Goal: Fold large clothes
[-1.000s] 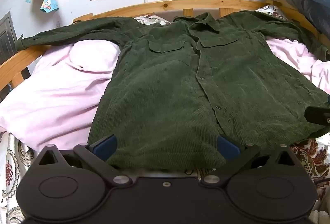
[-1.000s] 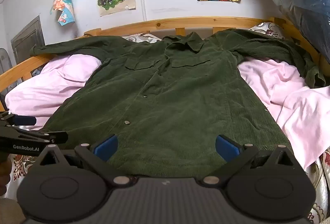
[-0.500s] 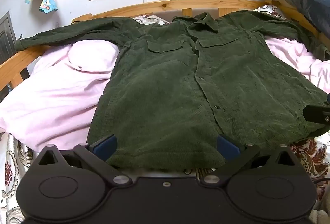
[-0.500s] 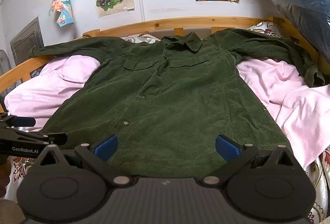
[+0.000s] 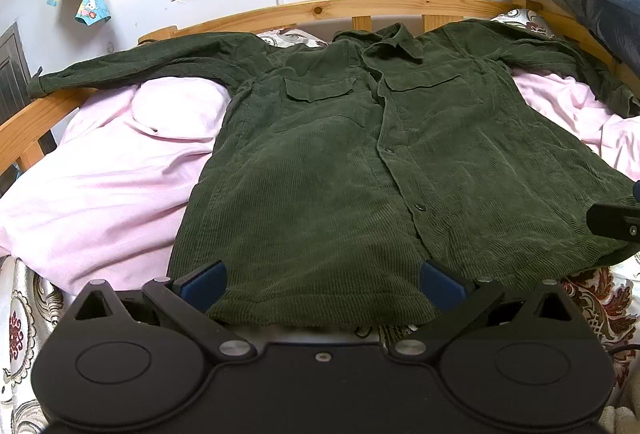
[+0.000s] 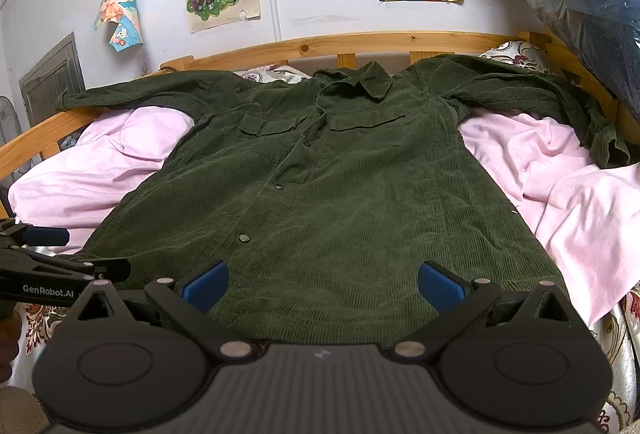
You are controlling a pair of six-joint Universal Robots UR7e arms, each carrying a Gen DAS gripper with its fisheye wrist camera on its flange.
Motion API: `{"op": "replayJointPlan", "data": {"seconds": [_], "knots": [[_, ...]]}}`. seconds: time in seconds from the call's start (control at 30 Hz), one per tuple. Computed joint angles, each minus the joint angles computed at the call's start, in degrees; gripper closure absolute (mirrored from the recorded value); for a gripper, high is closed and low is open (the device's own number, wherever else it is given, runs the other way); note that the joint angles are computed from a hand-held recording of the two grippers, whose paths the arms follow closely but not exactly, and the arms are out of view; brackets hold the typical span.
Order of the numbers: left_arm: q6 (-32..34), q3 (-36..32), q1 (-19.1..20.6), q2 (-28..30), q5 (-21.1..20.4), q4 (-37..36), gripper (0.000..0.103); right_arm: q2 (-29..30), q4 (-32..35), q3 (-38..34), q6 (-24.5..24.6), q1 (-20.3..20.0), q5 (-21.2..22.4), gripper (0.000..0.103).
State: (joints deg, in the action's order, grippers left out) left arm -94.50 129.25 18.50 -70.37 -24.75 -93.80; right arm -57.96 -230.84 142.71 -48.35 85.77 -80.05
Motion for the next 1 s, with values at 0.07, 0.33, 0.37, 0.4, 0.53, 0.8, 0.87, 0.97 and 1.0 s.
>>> {"op": "replayJointPlan", "data": {"seconds": [0.07, 0.33, 0.37, 0.4, 0.53, 0.8, 0.87, 0.97, 1.0], "knots": [[-0.06, -0.03, -0.02, 0.01, -0.02, 0.10, 0.001, -0.02, -0.01, 0.02, 0.03, 0.00, 0.01, 0.000], [0.27, -0.07, -0.21, 0.03, 0.03, -0.08, 0.001, -0.09, 0.08, 0.03, 0.03, 0.03, 0.00, 0.000], [0.31, -0.07, -0.26, 0.05, 0.04, -0.08, 0.001, -0.10, 0.10, 0.02, 0.02, 0.03, -0.01, 0.000], [0.34, -0.10, -0.30, 0.05, 0.02, -0.03, 0.001, -0.10, 0.10, 0.02, 0.02, 0.03, -0.01, 0.000], [0.26, -0.12, -0.31, 0.03, 0.00, 0.03, 0.001, -0.19, 0.20, 0.00, 0.04, -0.01, 0.06, 0.000], [0.32, -0.05, -0.33, -0.01, 0.02, -0.05, 0.001, -0.24, 0.23, 0.01, 0.04, -0.01, 0.05, 0.000], [0.46, -0.02, -0.38, -0.04, 0.02, -0.15, 0.001, -0.24, 0.23, 0.01, 0.04, -0.01, 0.05, 0.000], [0.57, -0.05, -0.50, -0.11, -0.01, -0.04, 0.001, -0.24, 0.25, -0.01, 0.07, 0.01, 0.03, 0.000], [0.53, -0.06, -0.51, -0.11, -0.01, 0.00, 0.001, -0.21, 0.22, -0.01, 0.06, 0.01, 0.03, 0.000]]}}
